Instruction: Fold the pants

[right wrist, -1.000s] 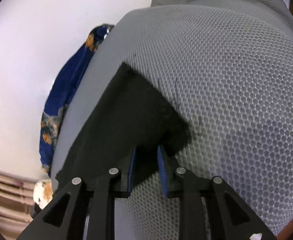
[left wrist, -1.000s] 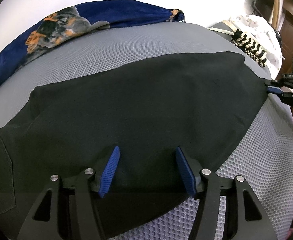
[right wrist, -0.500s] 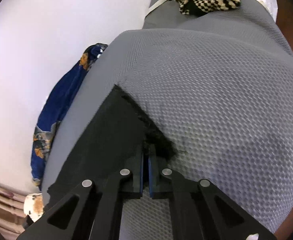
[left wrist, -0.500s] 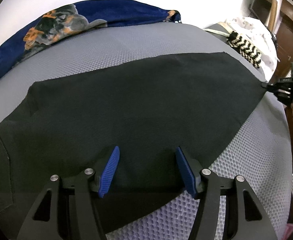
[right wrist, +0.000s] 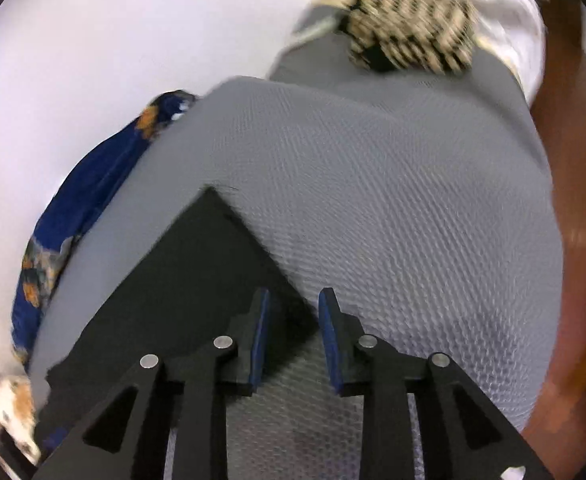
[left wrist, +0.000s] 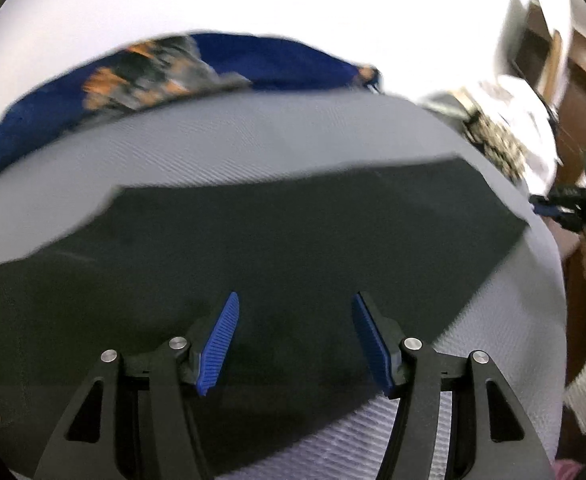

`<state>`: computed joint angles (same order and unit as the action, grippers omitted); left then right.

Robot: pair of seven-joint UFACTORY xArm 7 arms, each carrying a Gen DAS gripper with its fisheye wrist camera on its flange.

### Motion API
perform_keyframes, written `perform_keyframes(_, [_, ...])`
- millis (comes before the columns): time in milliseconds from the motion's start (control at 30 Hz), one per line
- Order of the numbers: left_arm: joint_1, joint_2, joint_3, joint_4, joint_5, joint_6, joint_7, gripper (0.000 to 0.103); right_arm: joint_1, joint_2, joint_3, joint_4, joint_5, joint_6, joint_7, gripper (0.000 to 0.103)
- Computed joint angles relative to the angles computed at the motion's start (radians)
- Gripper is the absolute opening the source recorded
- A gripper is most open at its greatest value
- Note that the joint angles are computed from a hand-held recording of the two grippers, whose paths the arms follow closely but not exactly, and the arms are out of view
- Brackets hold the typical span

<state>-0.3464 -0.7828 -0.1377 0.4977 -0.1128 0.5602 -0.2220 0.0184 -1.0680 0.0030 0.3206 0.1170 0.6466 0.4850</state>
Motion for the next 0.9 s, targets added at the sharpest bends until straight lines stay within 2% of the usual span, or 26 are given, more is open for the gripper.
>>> perform_keyframes(100, [0.095,-0.037,-0.007,-0.014,0.06,0.005,-0.029,0.06,0.117,0.125,0.025,0.098,0.018,-0.046,-0.064,0.025])
perform_keyframes(200, [0.152,-0.075,0.013,-0.036,0.09,0.018,-0.044,0.06,0.307,0.34,0.015,0.235,0.091,-0.121,-0.182,0.025])
perform_keyframes(267, [0.191,-0.106,0.028,-0.055,0.112,0.026,-0.044,0.06,0.437,0.501,0.002,0.351,0.155,-0.147,-0.302,0.025])
perform_keyframes(333, [0.229,-0.14,0.046,-0.071,0.134,0.045,-0.034,0.06,0.565,0.676,-0.027,0.495,0.266,-0.142,-0.463,0.025])
perform_keyframes(400, [0.268,-0.183,0.067,-0.097,0.152,0.068,-0.023,0.06,0.635,0.829,-0.03,0.642,0.36,-0.1,-0.598,0.025])
perform_keyframes(433, [0.281,-0.2,0.081,-0.111,0.156,0.077,-0.013,0.06,0.657,0.914,-0.024,0.729,0.398,-0.06,-0.665,0.025])
perform_keyframes(533, [0.322,-0.239,0.122,-0.143,0.164,0.104,0.027,0.06,0.661,1.132,0.031,0.974,0.409,0.055,-0.758,0.025])
perform_keyframes(733, [0.355,-0.268,0.18,-0.186,0.138,0.122,0.102,0.06,0.624,1.445,0.136,1.37,0.334,0.277,-0.77,0.025])
perform_keyframes(867, [0.358,-0.272,0.185,-0.191,0.125,0.122,0.161,0.06,0.624,1.578,0.183,1.545,0.236,0.388,-0.742,0.024])
perform_keyframes(900, [0.358,-0.27,0.186,-0.192,0.122,0.122,0.174,0.06,0.618,1.586,0.197,1.551,0.228,0.377,-0.747,0.019])
